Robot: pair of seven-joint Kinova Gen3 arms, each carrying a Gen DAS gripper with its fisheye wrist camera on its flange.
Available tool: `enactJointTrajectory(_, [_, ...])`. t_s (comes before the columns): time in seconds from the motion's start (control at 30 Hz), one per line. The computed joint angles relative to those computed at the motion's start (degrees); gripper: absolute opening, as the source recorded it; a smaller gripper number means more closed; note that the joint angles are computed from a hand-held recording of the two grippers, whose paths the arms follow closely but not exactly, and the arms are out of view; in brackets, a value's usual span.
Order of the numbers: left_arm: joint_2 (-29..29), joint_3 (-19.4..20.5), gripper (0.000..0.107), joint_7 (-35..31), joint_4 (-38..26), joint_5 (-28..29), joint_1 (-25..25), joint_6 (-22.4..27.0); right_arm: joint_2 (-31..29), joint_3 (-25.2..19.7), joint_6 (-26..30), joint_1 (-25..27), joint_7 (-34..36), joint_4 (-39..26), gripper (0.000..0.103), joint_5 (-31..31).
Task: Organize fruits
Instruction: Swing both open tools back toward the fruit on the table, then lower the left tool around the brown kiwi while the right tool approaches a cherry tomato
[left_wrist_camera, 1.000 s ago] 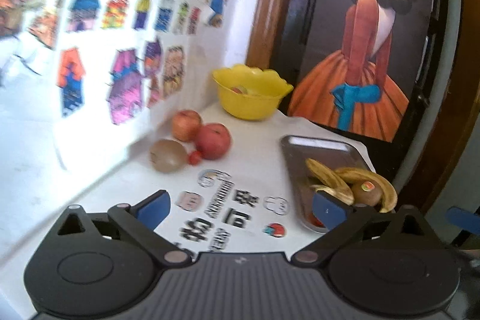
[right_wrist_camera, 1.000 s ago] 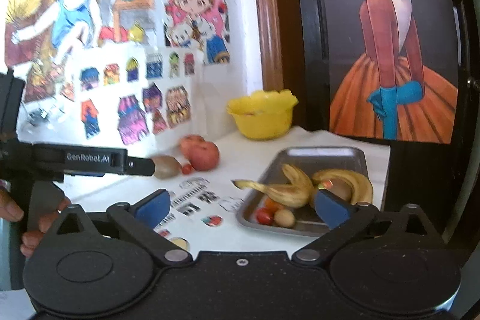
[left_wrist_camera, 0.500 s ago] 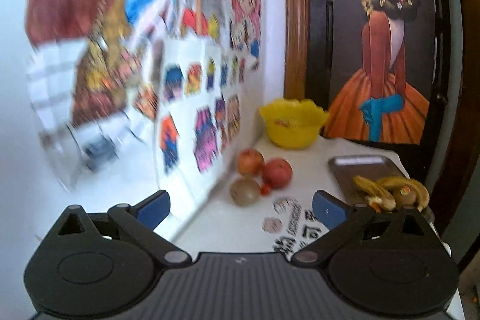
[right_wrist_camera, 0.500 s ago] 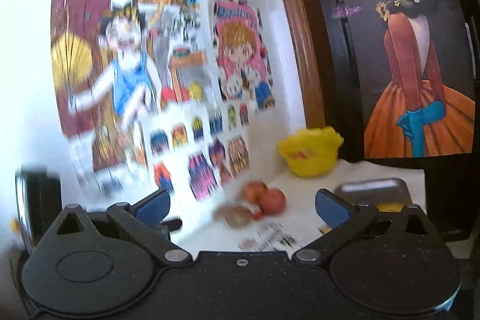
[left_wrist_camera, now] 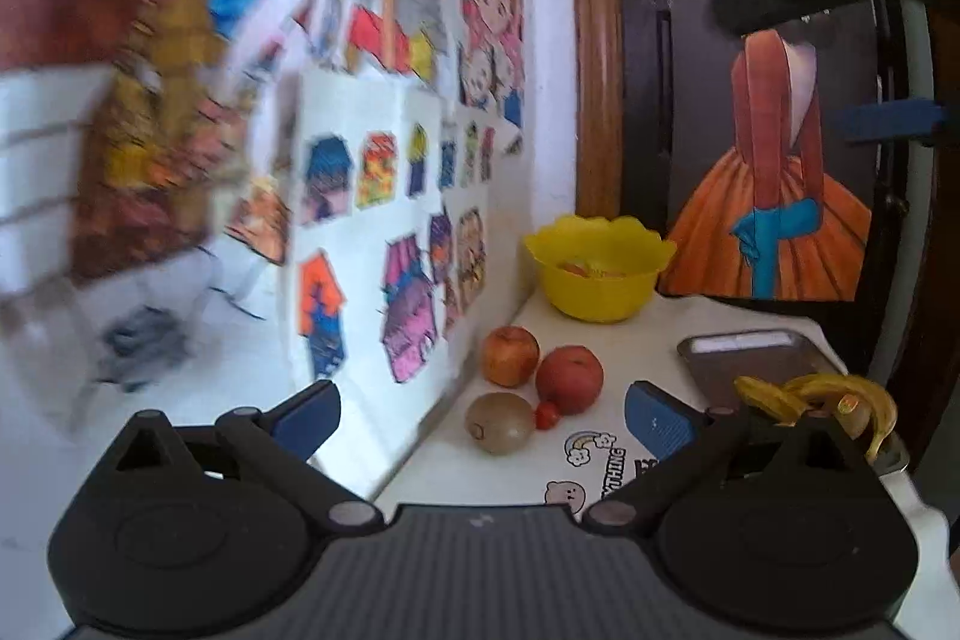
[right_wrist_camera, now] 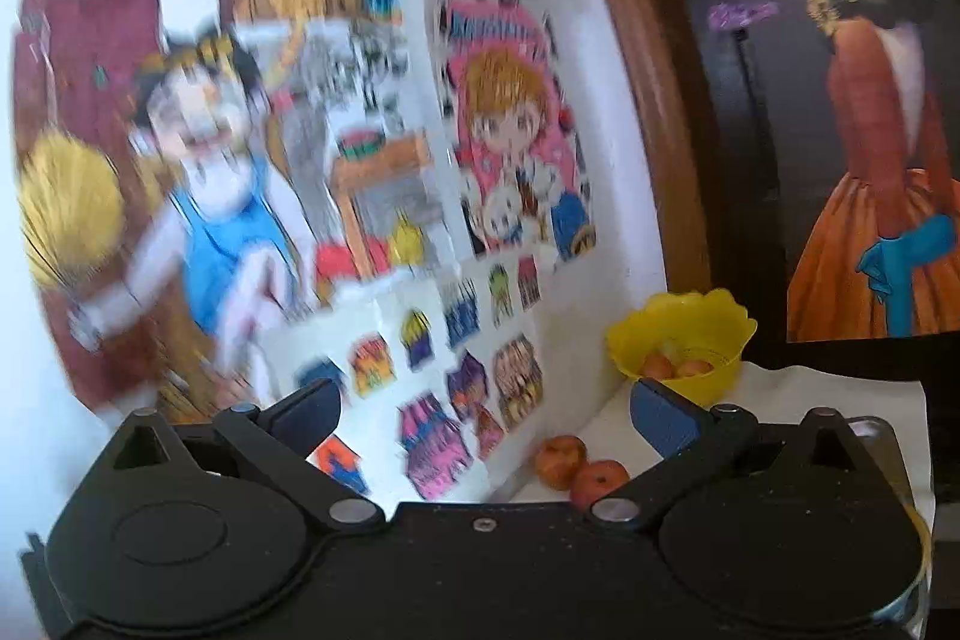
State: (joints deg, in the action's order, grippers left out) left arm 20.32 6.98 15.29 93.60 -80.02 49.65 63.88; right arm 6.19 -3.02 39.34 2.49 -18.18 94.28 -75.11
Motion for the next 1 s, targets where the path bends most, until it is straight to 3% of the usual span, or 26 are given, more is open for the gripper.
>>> enactJointTrajectory(0.17, [2.47,-1.44,0.103,-1.95,-0.07,-1.35,-3.12,-6.23,11.09,10.84,8.41,-10.01,-7.97,-12.06,0.102,11.65])
enactJointTrajectory(0.23, [2.9,-2.12,0.103,-1.27,0.66,-1.63,-4.64,-9.85,15.38,12.41,11.82,-11.57,-12.32,-17.36,0.102,16.31])
enactJointTrajectory(0.47, [6.88,-4.8,0.103,-5.17,-1.86,1.57,-8.03,-16.54,29.89,2.87,17.46,-6.78,-28.63,-34.51,0.102,28.8])
enactJointTrajectory(0.57, [8.99,-6.53,0.103,-8.67,-4.1,3.47,-8.86,-18.94,35.33,-3.15,19.28,-3.99,-34.51,-40.34,0.097,33.34])
enactJointTrajectory(0.63, [10.32,-7.75,0.103,-10.81,-5.48,4.54,-9.12,-20.24,38.46,-4.49,20.66,-3.46,-36.86,-43.79,0.092,33.97])
enactJointTrajectory(0.77, [12.73,-9.77,0.102,-14.64,-8.48,7.9,-9.8,-22.38,42.94,-7.26,22.06,-2.56,-40.26,-48.27,0.082,35.93])
enactJointTrajectory(0.9, [13.9,-12.19,0.102,-16.52,-9.65,9.9,-9.24,-24.54,45.24,-15.32,20.46,0.02,-43.76,-49.6,0.073,42.42])
enactJointTrajectory(1.0, [14.78,-13.55,0.1,-19.06,-10.77,12.04,-9.06,-25.78,45.86,-17.63,18.55,0.4,-46.35,-49.67,0.07,44.98])
